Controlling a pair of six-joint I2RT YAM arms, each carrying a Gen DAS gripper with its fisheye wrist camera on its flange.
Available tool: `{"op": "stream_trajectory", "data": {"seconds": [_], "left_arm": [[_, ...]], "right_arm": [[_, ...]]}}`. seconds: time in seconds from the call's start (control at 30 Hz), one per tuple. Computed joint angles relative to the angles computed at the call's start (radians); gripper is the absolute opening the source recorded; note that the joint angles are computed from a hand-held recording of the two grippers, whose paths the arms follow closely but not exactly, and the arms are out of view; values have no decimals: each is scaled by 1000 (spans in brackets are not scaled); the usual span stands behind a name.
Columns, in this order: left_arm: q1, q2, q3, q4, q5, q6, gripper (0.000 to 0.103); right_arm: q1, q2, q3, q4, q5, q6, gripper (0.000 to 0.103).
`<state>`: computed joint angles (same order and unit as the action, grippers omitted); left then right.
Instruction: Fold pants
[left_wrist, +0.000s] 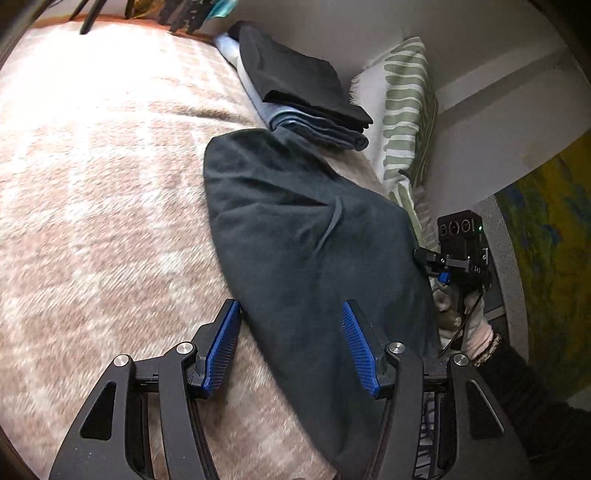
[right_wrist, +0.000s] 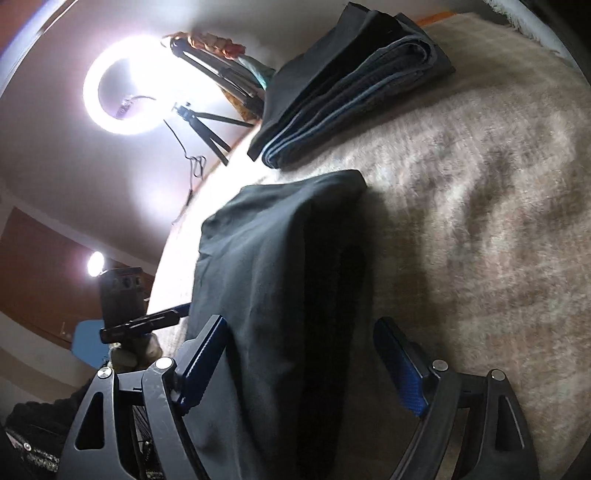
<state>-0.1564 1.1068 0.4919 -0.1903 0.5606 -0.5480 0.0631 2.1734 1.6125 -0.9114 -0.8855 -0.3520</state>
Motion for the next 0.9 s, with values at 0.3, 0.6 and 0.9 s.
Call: {"op": "stream_trajectory", "data": {"seconds": [0.3,0.6,0.9], "left_arm": [[5,74,9,114,16,-55,48],[-30,116,-26,225,-56,-111,6],[-74,19,28,136,-136,-32,5]], "right_arm": [[78,-4,-12,33,22,23,53],[122,-145,-111,122,145,62,39],[204,-297,-148,161,309,99,36]]}}
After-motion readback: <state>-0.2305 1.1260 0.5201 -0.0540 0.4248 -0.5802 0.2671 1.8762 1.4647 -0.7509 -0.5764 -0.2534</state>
